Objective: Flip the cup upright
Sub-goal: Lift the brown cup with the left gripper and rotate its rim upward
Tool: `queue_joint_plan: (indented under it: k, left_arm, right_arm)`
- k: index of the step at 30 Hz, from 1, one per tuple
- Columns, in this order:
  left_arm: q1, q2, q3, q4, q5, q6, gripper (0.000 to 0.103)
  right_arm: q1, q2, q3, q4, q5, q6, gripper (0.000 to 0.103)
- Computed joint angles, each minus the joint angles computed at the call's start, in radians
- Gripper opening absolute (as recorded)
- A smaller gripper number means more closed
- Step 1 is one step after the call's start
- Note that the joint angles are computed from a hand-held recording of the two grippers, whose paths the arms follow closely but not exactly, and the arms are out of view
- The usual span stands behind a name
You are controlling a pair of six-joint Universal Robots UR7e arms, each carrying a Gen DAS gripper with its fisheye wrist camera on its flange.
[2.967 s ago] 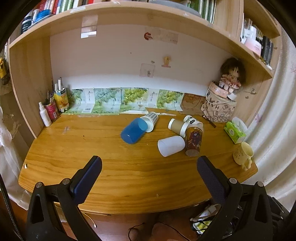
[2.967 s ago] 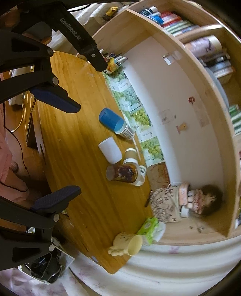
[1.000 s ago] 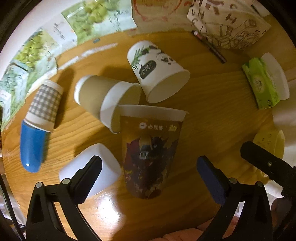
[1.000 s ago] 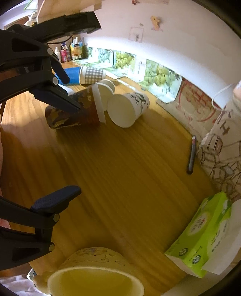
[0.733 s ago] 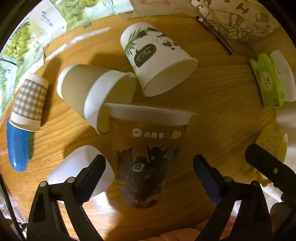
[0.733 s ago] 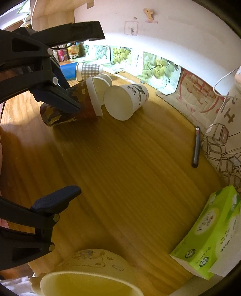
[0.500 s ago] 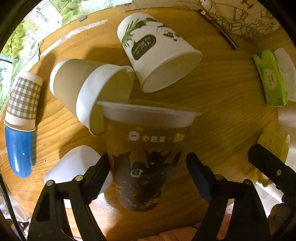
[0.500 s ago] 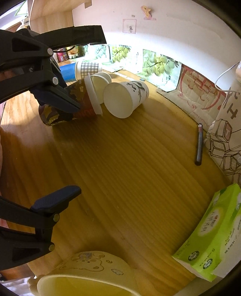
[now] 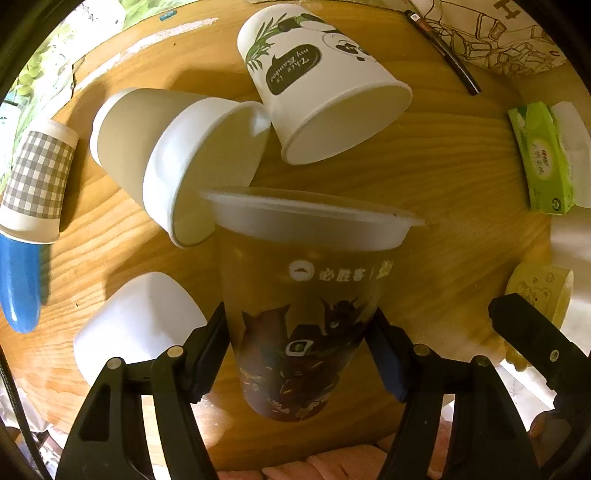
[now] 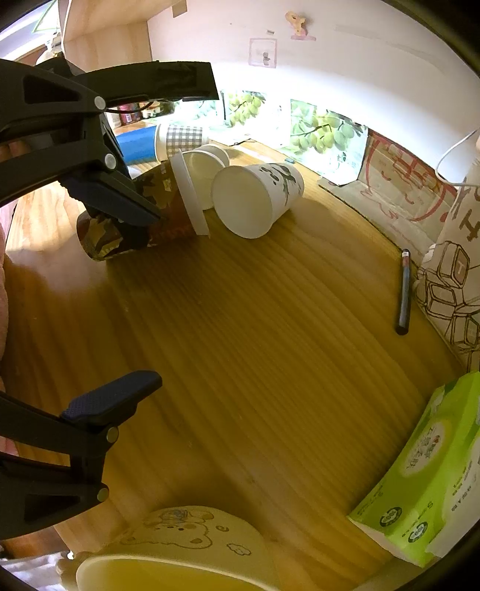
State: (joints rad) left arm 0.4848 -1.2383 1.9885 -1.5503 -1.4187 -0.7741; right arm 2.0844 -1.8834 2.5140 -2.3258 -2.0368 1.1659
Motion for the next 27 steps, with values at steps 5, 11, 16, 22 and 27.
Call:
queue_joint_plan:
  k: [5, 11, 16, 22, 27]
  left_arm:
    - [0.012, -0.001, 0.008, -0.008, 0.021, 0.012, 0.073]
    - [0.0, -0.031, 0.013, -0.013, 0.014, -0.014, 0.073]
    - [0.006, -0.077, 0.022, -0.01, 0.023, -0.036, 0.073]
    - [0.004, -0.164, 0.055, 0.013, 0.03, -0.079, 0.073]
    - [-0.005, -0.23, 0.078, 0.044, 0.041, -0.114, 0.073]
  right_arm:
    - [0.013, 0.009, -0.006, 0.003, -0.002, -0.005, 0.081]
    - [0.046, 0.028, -0.021, 0.009, -0.012, -0.012, 0.081]
    - [0.082, 0.056, -0.042, 0.019, -0.019, -0.019, 0.081]
    - [0.137, 0.096, -0.072, 0.036, -0.027, -0.028, 0.081]
    - [0.183, 0.13, -0.096, 0.048, -0.027, -0.022, 0.081]
